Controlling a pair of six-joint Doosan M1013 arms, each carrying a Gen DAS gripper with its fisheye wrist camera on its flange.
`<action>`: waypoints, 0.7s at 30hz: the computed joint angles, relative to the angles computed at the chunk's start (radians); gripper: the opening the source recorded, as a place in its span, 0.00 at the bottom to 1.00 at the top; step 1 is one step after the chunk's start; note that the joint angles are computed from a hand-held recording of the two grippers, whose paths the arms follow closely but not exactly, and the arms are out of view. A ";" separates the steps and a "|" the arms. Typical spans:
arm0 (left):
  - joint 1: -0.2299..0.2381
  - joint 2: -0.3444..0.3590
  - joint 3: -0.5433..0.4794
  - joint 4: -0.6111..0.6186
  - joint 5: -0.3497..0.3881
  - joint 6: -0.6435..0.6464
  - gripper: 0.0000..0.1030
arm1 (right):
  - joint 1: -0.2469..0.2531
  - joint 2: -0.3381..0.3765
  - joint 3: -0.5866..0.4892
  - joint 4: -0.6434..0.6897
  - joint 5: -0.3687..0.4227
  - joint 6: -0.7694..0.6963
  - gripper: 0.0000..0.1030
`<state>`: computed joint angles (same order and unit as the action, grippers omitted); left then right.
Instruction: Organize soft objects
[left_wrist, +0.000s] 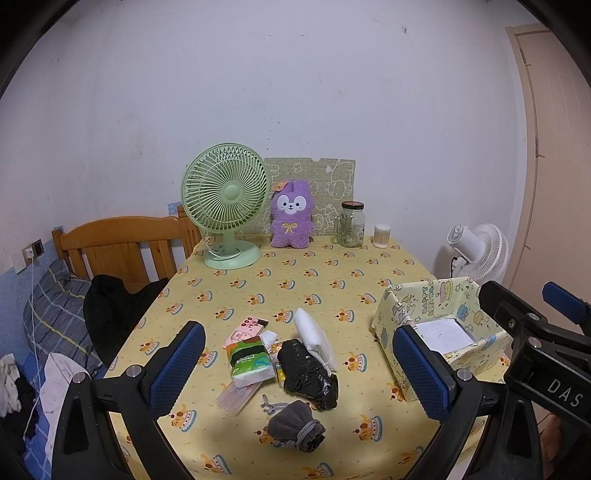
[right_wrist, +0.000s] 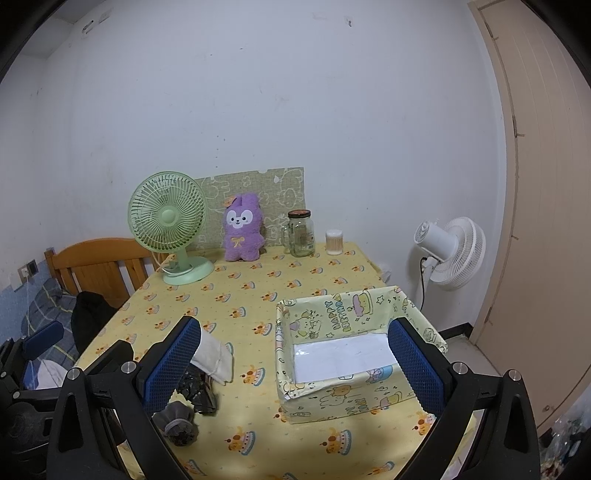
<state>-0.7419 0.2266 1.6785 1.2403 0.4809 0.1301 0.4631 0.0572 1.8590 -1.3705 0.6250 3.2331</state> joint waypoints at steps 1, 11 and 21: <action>0.000 -0.001 0.002 0.000 -0.004 -0.002 0.99 | 0.001 0.001 -0.001 0.001 0.002 -0.001 0.99; -0.006 -0.001 0.008 0.047 0.011 -0.048 0.98 | 0.004 0.001 -0.004 0.016 -0.007 -0.012 0.99; -0.008 0.000 0.012 0.062 0.009 -0.051 0.96 | 0.006 0.000 0.000 -0.015 0.003 0.042 0.96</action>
<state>-0.7499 0.2269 1.6905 1.3024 0.4894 0.0787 0.4689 0.0575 1.8591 -1.3857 0.6283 3.2748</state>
